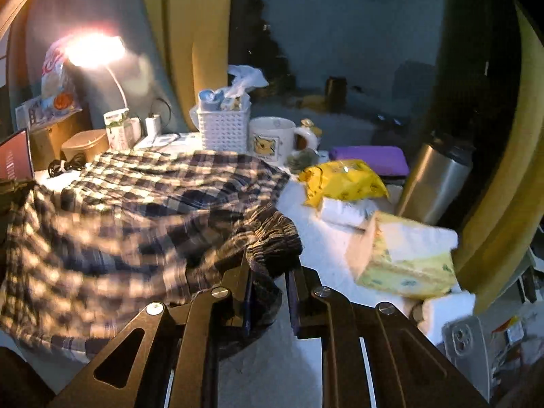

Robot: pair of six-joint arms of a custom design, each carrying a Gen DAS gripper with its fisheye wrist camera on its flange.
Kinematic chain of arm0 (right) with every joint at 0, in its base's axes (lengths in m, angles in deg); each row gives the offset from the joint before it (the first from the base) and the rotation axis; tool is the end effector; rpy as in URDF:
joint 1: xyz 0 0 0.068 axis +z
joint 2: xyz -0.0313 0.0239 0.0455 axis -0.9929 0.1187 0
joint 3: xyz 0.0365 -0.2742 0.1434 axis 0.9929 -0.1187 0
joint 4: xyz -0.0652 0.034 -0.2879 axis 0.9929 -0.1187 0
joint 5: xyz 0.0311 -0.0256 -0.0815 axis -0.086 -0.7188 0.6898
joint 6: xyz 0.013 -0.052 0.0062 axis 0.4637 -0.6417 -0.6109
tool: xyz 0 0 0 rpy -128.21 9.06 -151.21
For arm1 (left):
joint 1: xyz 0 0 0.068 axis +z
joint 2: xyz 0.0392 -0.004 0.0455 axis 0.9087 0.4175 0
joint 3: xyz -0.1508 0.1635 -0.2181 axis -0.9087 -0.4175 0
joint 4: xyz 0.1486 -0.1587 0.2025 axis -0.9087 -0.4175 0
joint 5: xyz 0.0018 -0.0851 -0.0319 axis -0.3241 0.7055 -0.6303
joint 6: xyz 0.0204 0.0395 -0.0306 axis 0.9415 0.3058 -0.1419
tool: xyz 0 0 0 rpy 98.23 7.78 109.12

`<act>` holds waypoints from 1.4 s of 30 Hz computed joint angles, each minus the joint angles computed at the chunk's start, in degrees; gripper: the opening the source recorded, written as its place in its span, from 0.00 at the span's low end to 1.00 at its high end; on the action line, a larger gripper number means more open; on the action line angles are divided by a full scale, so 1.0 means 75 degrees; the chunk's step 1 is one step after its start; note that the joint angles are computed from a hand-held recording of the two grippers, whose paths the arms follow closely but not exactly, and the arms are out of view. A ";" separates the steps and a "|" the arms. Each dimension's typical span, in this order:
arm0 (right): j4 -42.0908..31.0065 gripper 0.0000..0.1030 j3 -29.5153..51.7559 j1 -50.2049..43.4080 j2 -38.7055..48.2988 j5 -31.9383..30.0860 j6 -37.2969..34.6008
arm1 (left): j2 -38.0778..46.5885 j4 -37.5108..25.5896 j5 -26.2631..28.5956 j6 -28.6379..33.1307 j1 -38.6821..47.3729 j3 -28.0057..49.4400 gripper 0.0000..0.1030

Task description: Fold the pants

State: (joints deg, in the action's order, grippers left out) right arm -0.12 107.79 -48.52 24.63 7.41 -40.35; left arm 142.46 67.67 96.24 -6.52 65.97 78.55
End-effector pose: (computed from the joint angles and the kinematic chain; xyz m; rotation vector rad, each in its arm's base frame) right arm 0.1688 0.0890 0.2687 0.2292 2.2036 -0.2358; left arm 0.4010 -0.0057 0.2399 0.6316 2.2668 -0.1316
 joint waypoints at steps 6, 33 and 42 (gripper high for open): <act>0.0004 0.16 -0.1089 -0.0306 0.0331 -0.0654 0.1128 | 0.0700 -0.0558 -0.0375 0.0205 0.0006 0.0062 0.09; -0.2415 0.16 -0.0517 0.2493 0.0160 0.0736 0.4216 | -0.4452 -0.2686 0.2241 0.2534 0.1496 -0.4212 0.91; -0.3492 0.16 -0.0383 0.2972 -0.0172 0.1154 0.5379 | -0.5179 -0.2396 0.1340 0.3492 0.0937 -0.4984 0.91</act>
State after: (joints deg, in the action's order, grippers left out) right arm -26.30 104.91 -26.23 23.34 16.07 0.00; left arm 103.61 49.70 106.29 19.67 73.00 41.17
